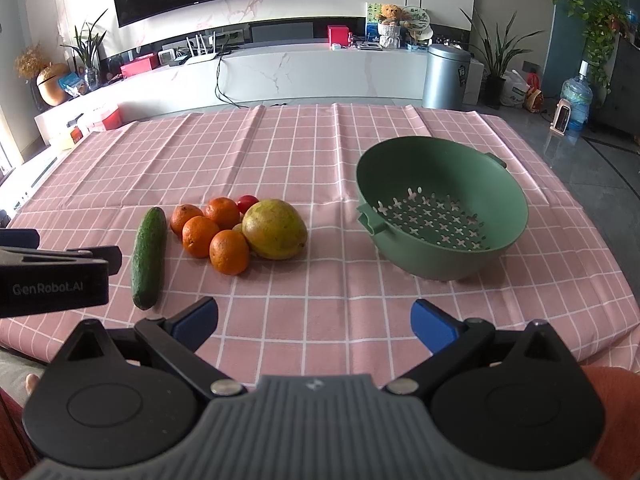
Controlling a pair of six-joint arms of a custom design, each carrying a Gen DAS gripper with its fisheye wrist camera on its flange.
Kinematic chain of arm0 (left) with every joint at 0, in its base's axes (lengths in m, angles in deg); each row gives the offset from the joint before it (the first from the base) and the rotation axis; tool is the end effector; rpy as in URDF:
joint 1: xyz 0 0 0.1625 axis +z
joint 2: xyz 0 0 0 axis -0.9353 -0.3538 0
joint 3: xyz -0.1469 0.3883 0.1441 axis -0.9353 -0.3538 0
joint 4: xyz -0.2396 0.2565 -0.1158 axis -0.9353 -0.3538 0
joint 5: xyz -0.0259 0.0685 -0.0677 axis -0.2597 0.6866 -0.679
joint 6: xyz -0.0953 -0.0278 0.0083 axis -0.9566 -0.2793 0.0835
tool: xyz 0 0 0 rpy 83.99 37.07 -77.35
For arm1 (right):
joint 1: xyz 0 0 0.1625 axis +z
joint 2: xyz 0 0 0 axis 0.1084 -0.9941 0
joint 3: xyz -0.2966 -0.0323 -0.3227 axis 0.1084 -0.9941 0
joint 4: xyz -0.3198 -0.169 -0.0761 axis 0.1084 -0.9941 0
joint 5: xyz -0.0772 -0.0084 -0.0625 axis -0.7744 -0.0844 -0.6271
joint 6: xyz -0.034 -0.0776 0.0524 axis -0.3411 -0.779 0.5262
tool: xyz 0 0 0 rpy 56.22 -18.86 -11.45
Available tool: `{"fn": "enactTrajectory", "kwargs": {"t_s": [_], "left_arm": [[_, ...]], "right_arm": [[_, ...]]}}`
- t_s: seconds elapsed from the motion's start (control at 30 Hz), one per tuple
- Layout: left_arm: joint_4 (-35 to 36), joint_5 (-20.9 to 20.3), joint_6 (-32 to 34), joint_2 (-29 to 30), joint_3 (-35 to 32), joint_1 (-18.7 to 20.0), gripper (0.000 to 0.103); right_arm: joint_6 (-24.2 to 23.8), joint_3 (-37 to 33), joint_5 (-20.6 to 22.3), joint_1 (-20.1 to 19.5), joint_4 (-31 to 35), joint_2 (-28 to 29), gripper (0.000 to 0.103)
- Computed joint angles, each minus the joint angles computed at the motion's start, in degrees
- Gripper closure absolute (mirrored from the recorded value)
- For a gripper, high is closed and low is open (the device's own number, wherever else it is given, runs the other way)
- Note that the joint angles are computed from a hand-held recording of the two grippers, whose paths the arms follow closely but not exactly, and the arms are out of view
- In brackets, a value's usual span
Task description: Organize fruits
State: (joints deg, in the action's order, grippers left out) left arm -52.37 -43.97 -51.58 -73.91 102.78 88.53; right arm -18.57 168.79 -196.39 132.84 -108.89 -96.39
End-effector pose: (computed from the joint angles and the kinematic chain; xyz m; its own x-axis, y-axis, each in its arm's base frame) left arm -0.1936 -0.2926 0.2531 -0.5585 0.2854 -0.7789 0.6960 0.6720 -0.2529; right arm 0.3418 -0.2385 0.1036 -0.7254 0.2266 0.6499 -0.3336 0.7102 -0.6200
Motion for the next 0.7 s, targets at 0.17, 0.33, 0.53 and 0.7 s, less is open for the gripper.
{"fn": "enactTrajectory", "kwargs": {"t_s": [0.17, 0.33, 0.53, 0.7], "left_arm": [[0.2, 0.0, 0.0, -0.1, -0.1, 0.0, 0.000], [0.1, 0.0, 0.0, 0.0, -0.1, 0.0, 0.000], [0.4, -0.1, 0.0, 0.0, -0.5, 0.1, 0.000], [0.1, -0.1, 0.5, 0.2, -0.6, 0.4, 0.000]], "right_arm": [[-0.8, 0.0, 0.0, 0.0, -1.0, 0.4, 0.005], [-1.2, 0.0, 0.0, 0.0, -1.5, 0.6, 0.005], [-2.0, 0.1, 0.1, -0.1, -2.5, 0.9, 0.005], [-3.2, 0.2, 0.2, -0.4, -4.5, 1.5, 0.005]]}}
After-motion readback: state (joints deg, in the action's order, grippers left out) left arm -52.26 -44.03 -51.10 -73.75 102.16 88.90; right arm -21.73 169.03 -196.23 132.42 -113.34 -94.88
